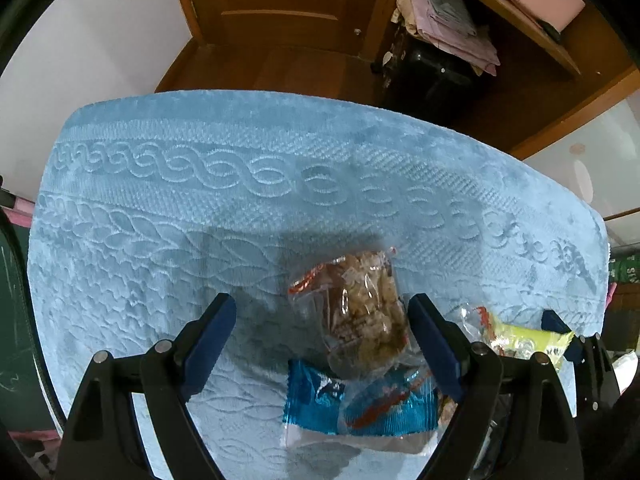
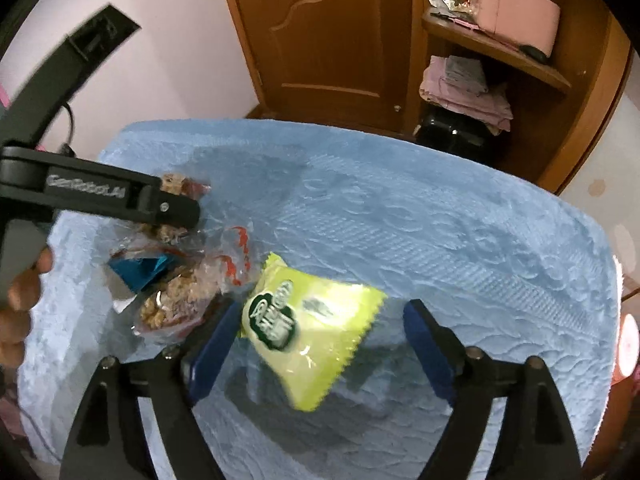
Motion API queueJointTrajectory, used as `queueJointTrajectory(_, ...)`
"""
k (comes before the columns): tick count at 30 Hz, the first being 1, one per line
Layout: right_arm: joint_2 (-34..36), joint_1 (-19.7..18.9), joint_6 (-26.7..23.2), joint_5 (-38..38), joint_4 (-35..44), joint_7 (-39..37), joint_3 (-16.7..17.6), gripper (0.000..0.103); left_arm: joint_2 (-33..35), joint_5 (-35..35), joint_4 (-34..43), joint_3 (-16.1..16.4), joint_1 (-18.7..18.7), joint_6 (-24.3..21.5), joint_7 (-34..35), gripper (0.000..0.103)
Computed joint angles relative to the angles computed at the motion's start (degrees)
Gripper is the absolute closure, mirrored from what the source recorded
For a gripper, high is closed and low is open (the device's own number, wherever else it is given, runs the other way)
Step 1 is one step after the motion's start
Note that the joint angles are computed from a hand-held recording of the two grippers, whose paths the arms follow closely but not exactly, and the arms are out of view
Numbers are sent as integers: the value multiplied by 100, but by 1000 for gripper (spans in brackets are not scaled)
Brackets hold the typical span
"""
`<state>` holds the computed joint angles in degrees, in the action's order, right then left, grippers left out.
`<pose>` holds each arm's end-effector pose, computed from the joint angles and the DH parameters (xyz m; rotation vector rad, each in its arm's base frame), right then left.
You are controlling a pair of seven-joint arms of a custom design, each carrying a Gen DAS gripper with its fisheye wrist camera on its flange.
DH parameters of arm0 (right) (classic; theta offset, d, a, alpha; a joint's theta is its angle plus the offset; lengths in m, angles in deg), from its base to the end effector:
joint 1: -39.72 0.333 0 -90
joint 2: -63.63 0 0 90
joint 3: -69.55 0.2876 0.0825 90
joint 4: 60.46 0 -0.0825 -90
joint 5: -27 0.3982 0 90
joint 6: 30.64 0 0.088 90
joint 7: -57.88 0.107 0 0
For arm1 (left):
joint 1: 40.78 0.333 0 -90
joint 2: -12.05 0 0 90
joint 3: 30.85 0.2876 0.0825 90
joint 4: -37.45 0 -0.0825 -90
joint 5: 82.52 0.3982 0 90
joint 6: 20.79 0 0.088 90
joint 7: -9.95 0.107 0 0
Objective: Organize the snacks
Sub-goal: 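Close the left tool on the clear nut bag while the right tool grasps the green pineapple-cake pack, then carry both snacks over the white tray and release them inside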
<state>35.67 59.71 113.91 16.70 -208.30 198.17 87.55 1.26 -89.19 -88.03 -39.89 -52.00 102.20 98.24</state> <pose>0.3557 0.2777 0.4277 -1.8335 2.0135 -0.4007 0.4915 -0.1886 0.4453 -1.8882 2.4732 -0.2483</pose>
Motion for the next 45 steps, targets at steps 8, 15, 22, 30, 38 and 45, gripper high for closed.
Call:
queueJointTrajectory(8,-57,135,40,-15,28,70,-90,81,-585,-477,-378,198,-87,-303,383,38)
queueJointTrajectory(15,-519,183,-156,424,-204,-23,-100,83,-1143,-808,-785,312,-133,-226,731,66)
queueJointTrajectory(22,-1514,348,-729,654,-373,-40,65,83,-2117,-947,-1268,620,-204,-304,1106,67)
queueJointTrajectory(30,-2729,454,-1884,729,40,429,559,83,-3524,-844,-1221,1039,-237,-1349,1608,67)
queueJointTrajectory(38,-3103,239,-3491,486,1702,1038,1454,83,-4589,-721,-162,1489,-204,-3023,2094,66)
queueJointTrajectory(45,-2616,-470,-4871,401,3901,1420,2584,83,-5494,-765,591,1891,-318,-4446,2306,66)
